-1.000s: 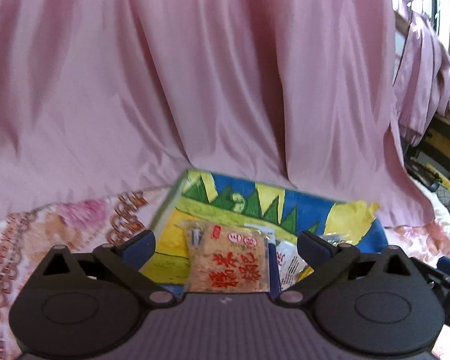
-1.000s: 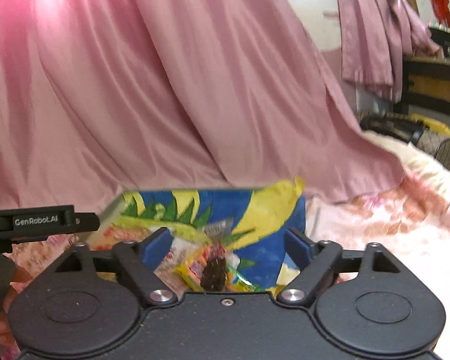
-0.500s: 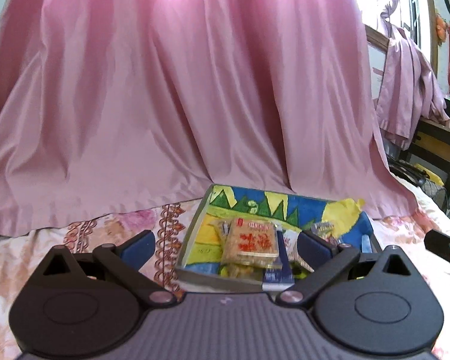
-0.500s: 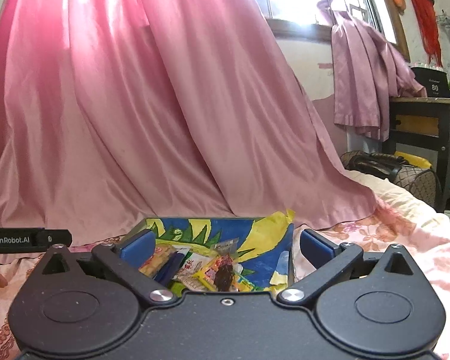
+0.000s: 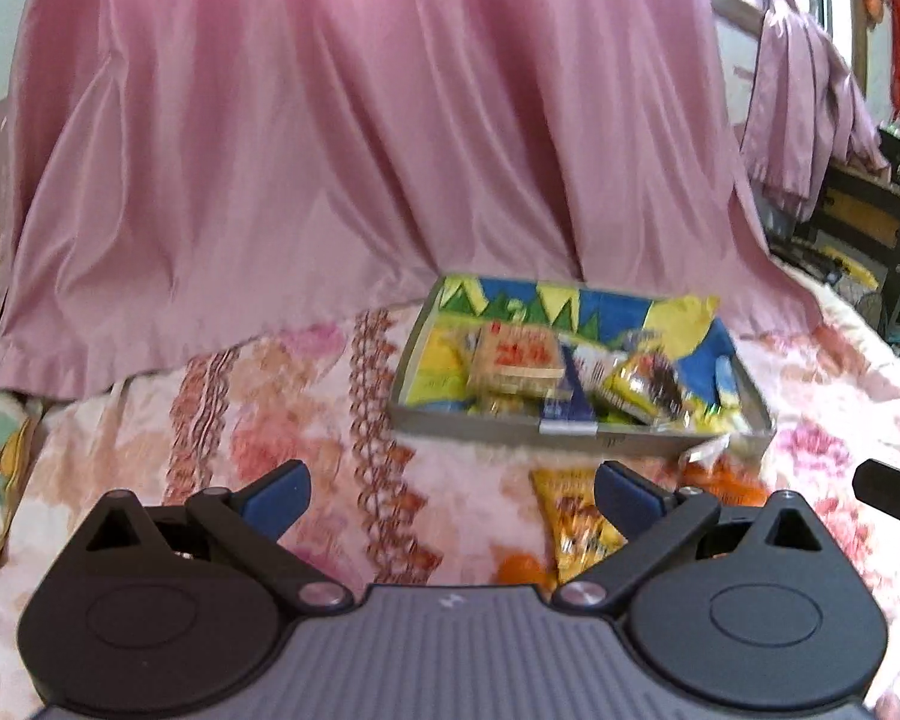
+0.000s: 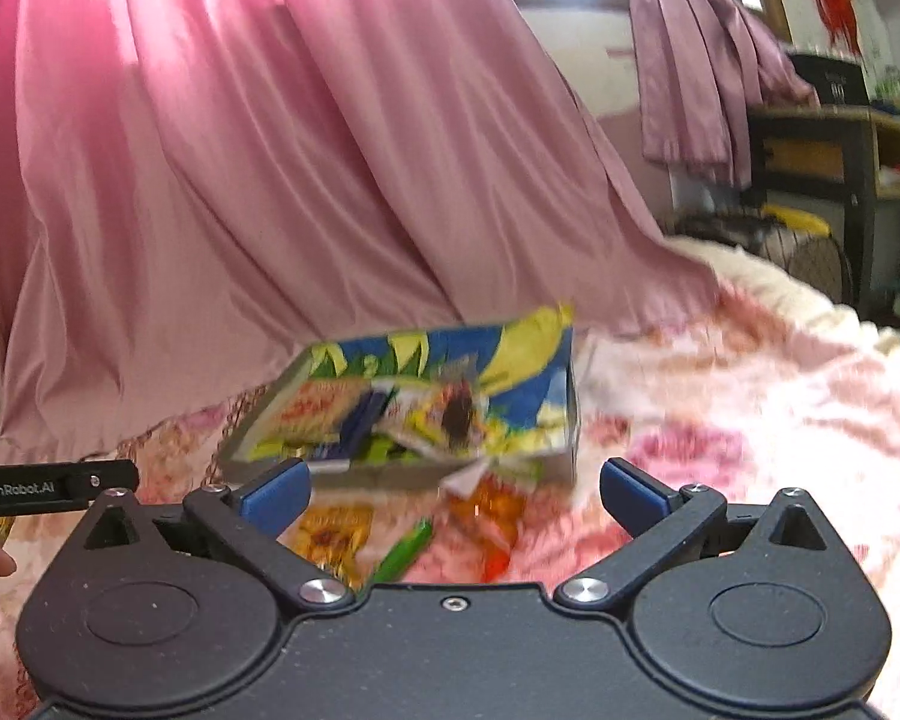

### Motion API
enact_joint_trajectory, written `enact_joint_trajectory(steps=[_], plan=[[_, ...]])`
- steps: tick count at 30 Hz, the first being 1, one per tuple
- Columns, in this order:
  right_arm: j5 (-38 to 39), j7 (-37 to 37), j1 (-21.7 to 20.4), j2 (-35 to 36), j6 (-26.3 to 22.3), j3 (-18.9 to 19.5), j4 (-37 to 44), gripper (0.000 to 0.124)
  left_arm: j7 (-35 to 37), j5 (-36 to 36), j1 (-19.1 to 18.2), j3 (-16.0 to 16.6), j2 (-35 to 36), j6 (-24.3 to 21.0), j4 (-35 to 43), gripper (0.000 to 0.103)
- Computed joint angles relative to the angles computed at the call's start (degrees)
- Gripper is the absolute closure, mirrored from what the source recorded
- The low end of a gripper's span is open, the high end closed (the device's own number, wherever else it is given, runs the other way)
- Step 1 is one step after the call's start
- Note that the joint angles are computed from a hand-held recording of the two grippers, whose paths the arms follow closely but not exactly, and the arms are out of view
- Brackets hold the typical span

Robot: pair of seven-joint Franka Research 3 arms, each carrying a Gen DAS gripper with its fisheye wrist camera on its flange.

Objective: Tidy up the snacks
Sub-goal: 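Withdraw both open tools from the tray back over the loose snacks, then close the left gripper on the orange mandarin while the right gripper closes on the green sausage stick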

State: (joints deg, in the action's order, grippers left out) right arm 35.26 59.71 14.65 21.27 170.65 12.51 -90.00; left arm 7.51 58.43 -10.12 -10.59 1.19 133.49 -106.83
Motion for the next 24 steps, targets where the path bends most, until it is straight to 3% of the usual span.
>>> enact_joint_trajectory(steps=[6,10,16,24], plan=[[-3.4,6.1,2.1,-2.0,-4.5,-3.2,-2.7,0.022,5.2,-7.1,-0.3,-0.4,-0.2,-2.1,-0.4,0.000],[-6.1,9.4,3.0,-2.4,-7.6,-4.5,-3.5,0.022,11.1,-11.5,-1.2,-0.8,2.6,-7.8,3.0,0.000],[-10.9,12.4,4.2,-2.2,-10.8,-5.6,-3.4,0.022,16.4,-15.2,-2.4,-0.2,5.0,-11.9,5.9,0.000],[-14.9,14.0,4.7,-0.2,-17.1,-6.2,0.0,0.022,21.7,-23.5,-0.9,0.9,5.8,-10.8,6.6,0.000]])
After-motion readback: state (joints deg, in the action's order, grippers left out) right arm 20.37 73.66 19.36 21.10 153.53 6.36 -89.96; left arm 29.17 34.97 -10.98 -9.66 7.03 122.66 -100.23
